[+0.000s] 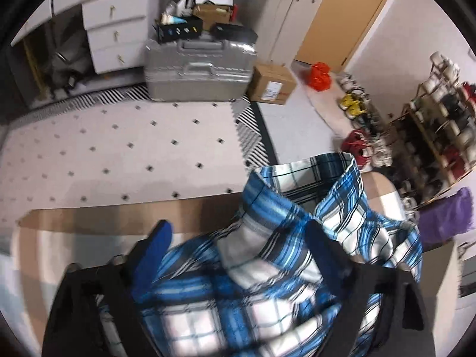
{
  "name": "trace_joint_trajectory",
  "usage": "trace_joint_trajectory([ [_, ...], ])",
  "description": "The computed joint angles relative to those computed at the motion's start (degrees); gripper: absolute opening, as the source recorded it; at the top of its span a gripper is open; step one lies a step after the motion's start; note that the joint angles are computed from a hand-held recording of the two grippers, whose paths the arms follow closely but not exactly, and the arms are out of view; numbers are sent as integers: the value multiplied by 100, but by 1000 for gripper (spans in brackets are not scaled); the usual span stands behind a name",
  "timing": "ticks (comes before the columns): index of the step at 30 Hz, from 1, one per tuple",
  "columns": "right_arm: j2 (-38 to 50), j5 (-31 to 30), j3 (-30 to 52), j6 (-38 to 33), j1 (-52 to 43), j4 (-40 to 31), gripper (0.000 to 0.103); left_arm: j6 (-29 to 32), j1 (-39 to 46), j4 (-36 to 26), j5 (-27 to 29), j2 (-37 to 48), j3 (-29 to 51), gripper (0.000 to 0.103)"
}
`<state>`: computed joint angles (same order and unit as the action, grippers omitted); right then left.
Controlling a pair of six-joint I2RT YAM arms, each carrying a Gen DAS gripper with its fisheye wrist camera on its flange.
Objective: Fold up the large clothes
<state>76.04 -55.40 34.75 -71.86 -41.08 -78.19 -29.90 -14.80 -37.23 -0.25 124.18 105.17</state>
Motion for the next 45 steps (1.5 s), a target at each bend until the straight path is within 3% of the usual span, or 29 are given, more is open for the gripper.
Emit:
trace_joint_trajectory([
  [5, 146, 100, 136, -521, -451, -327, 103, 117, 16, -144, 295, 223, 183, 22],
  [8, 195, 66, 179, -659, -522, -438, 103, 2, -49, -148, 266, 281, 279, 6],
  [14, 35, 43, 113, -979, -618, -675, 103, -65, -177, 289, -86, -185, -165, 2],
  [20, -342, -129, 115, -978, -608, -806, 103, 253, -670, 918, -791, -1412, -1365, 2],
  [24, -748, -729, 997, -162, -260, -736, 103, 348, -850, 1303, -899, -2277, -2286, 2],
  [25, -925, -940, 1276, 375, -28, -398, 103, 353, -843, 1341, -791, -2428, -2444, 2],
  [27, -1614, -1036, 1660, 2999, 809, 1728, 103, 431, -945, 1501, -885, -2755, -2815, 2],
  [29, -1472, -391, 2125, 4717, 1995, 3440, 103, 584, -974, 1550, -872, -2824, -2921, 3],
  [32, -285, 1360, 3218, 5532, 3557, 4165, 103, 796, -947, 1693, -877, -2793, -3027, 2],
  [36, 2436, 3218, 5866, 5734, 4863, 3019, 103, 877, -872, 1760, -774, -2712, -3003, 2],
  [37, 3000, 3488, 6586, 5684, 5027, 2556, 93, 938, -856, 1738, -726, -2672, -2960, 2],
  [43, 4547, 5162, 8206, 5694, 5980, 2148, 91, 1101, -860, 1852, -650, -2656, -3042, 2],
  [45, 5376, 5465, 9237, 5859, 6153, 1453, 86, 1153, -875, 1884, -657, -2630, -3060, 2],
])
